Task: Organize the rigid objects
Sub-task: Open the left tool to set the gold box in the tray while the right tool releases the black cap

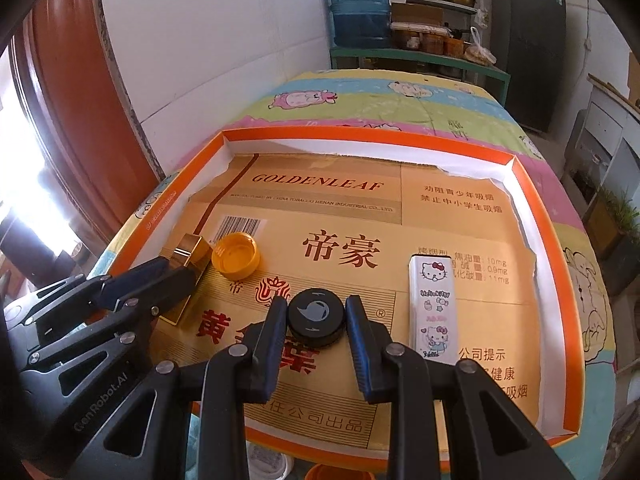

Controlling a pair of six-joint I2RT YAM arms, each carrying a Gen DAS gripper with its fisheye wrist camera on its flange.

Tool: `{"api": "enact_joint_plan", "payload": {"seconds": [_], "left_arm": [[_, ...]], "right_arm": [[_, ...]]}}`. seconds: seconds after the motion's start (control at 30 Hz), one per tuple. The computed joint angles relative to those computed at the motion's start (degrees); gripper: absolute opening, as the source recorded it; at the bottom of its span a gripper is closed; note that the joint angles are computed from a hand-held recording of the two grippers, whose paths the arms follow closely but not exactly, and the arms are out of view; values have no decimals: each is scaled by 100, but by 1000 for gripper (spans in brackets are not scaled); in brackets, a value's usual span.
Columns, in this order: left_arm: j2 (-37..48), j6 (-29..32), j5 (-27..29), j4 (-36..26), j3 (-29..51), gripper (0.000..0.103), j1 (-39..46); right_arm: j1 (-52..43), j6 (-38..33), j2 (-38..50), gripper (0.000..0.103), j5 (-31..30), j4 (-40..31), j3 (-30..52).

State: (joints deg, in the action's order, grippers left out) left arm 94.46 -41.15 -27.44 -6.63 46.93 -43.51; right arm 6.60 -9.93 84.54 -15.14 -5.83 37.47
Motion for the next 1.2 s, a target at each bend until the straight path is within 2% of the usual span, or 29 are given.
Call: {"api": "enact_joint_plan", "payload": {"seconds": [0.2,0.3,0.37,0.67,0.97,1.2], "left_arm": [[-152,-73,112,128,-159,26,89],[-304,-81,182,309,-319,36,128],[-484,-108,220,496,-488,43,146],[-1106,-190,456,1307,-1087,44,127],[-1273,-150,668,1918,-1403,44,67],[-1301,-139,743,2150,-1503,44,28]], "right_arm": [[10,-20,-85,34,61,85,-56],[13,-30,-160,45,76,115,-95],[-17,-23,-212,45,26,112,-115],[-232,48,-428,45,-313,24,-154],[-519,177,-768,45,-728,61,-301],[-717,194,-1699,45,-759,-447,-616]]}}
